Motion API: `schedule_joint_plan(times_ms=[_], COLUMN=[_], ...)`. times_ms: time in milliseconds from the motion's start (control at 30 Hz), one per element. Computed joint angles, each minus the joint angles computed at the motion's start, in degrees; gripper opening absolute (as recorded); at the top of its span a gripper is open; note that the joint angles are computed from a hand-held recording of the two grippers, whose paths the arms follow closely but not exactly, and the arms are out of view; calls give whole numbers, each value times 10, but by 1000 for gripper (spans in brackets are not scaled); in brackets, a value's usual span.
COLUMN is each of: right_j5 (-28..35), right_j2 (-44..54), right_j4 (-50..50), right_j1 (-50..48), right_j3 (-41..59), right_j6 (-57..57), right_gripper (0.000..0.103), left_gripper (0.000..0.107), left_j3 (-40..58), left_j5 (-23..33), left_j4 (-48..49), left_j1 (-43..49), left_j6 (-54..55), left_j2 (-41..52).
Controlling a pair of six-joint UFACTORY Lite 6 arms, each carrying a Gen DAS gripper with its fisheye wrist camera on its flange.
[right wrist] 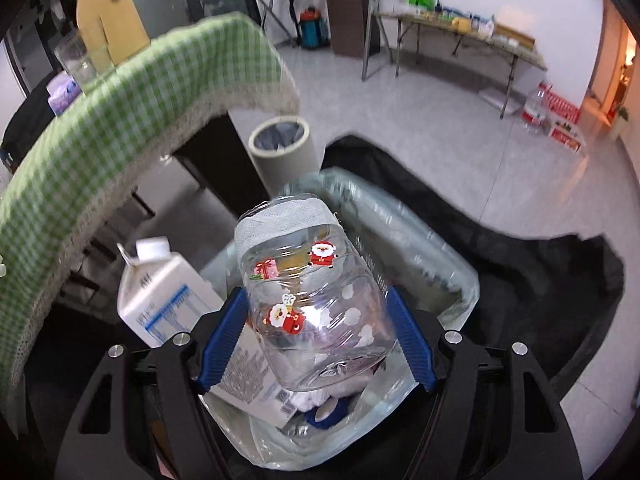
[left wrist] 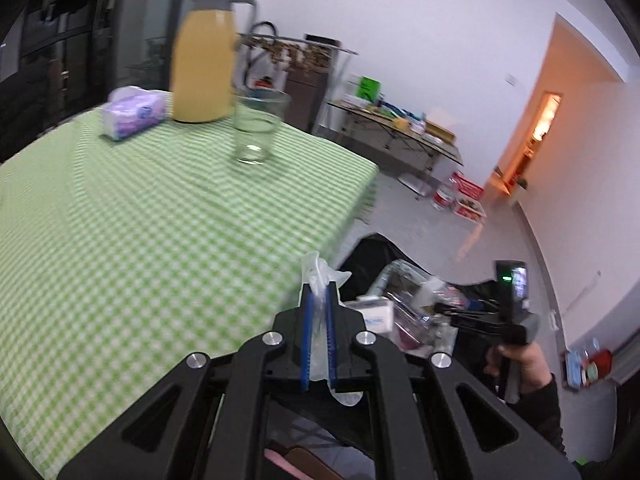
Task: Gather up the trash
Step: 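Open both tools over the bin to drop wrap and jar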
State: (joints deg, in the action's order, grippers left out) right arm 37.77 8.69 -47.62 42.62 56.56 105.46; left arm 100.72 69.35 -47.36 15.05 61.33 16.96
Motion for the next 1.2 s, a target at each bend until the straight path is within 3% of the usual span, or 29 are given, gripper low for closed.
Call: schedule_joint_plan(times_ms=[200, 300, 367, 500, 700, 1000, 1067, 1200], right_j5=[-33, 0, 64, 128, 145, 148, 153, 153], right_j2=[-29, -58, -81, -127, -157, -170, -160, -165], right_j4=[-80, -91, -89, -83, -118, -155, -156, -167], right_j1=[3, 9, 28, 50, 80, 96, 100, 105], right_j3=[-71, -95, -113, -161, -214, -272, -266, -275], right_j6=[143, 172, 199, 249, 330, 462, 465, 481], right_gripper=[73, 73, 73, 73, 73, 73, 73, 73], left_gripper=[3, 3, 3, 3, 3, 3, 18, 31], left_j3=[-43, -62, -66, -56, -43, 53, 69, 67], left_j5=[-27, -43, -51, -65, -114, -163, -183, -167], left_j4=[21, 19, 19, 15, 45, 73, 103, 72], left_j1=[-97, -142, -175, -223, -316, -413, -426, -407], left_j6=[-13, -15, -24, -31, -53, -97, -128, -111], left_j2=[-10, -21, -22, -2, 58, 210, 233, 246])
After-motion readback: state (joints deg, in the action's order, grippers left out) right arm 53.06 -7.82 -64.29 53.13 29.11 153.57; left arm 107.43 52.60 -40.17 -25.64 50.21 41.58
